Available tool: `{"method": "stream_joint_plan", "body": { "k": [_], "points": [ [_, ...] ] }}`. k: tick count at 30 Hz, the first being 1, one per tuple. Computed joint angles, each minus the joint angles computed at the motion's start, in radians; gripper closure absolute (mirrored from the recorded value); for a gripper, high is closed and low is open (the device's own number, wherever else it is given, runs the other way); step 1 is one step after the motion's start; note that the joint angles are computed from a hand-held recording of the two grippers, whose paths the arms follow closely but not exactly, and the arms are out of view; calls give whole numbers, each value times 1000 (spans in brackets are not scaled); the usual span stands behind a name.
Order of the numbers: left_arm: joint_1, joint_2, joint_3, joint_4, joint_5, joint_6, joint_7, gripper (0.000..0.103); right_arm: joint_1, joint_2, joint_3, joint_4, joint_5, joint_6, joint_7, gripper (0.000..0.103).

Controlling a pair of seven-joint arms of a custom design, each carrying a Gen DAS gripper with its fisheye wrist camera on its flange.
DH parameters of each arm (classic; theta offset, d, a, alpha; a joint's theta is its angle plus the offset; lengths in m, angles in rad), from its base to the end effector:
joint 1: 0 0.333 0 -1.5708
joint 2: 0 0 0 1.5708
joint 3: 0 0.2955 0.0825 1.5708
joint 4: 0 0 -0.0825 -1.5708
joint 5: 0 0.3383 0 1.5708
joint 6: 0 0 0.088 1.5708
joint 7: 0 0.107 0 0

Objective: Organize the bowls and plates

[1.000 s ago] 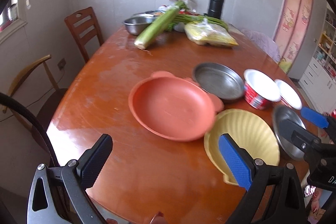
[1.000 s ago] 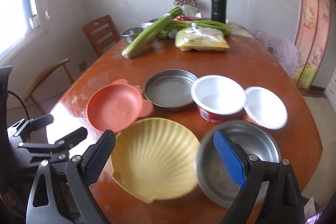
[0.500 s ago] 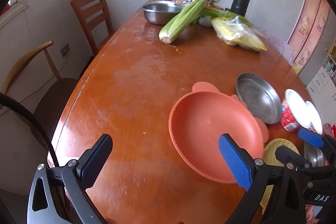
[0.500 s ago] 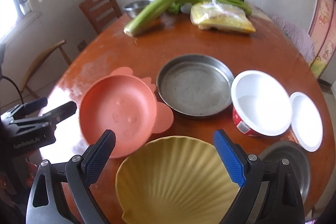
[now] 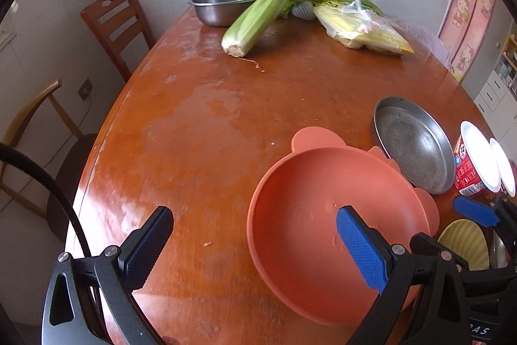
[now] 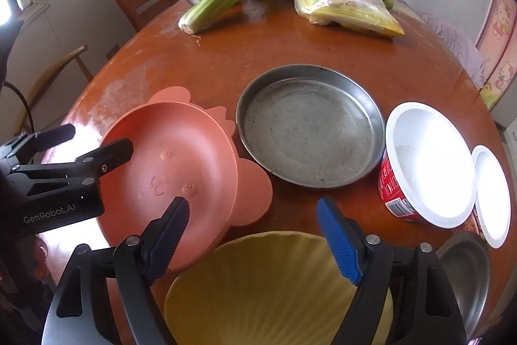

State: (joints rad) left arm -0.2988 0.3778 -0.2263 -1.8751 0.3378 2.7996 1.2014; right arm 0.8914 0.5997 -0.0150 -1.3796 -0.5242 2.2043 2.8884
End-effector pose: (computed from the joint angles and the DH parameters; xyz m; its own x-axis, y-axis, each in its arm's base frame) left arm 0.5436 -0.3166 0.3869 -0.3962 -0.9180 0.0161 -0.7759 0.3253 -0.5405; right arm 0.4527 0.5205 0.3914 -0.1626 -0.9863 -0.0261 -0.8586 0.1545 -0.4888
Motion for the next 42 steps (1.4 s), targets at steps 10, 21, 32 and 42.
{"method": "stream_joint_plan", "body": {
  "k": [10,21,32,42],
  "points": [
    [16,64,-35,79,-57,-48,86,16,-17,35,4,38,46,2,-45,54],
    [64,44,-83,37,-207,-58,182,57,-9,64,-9,84,74,14,-88,64],
    [63,-48,-20,-71,-178,-27,82,57,5,222,-28,376,118,-42,-228,63],
    [56,-40,-14,-67,-120,-39,32,57,4,357,-75,592,195,-127,-259,62]
  ]
}}
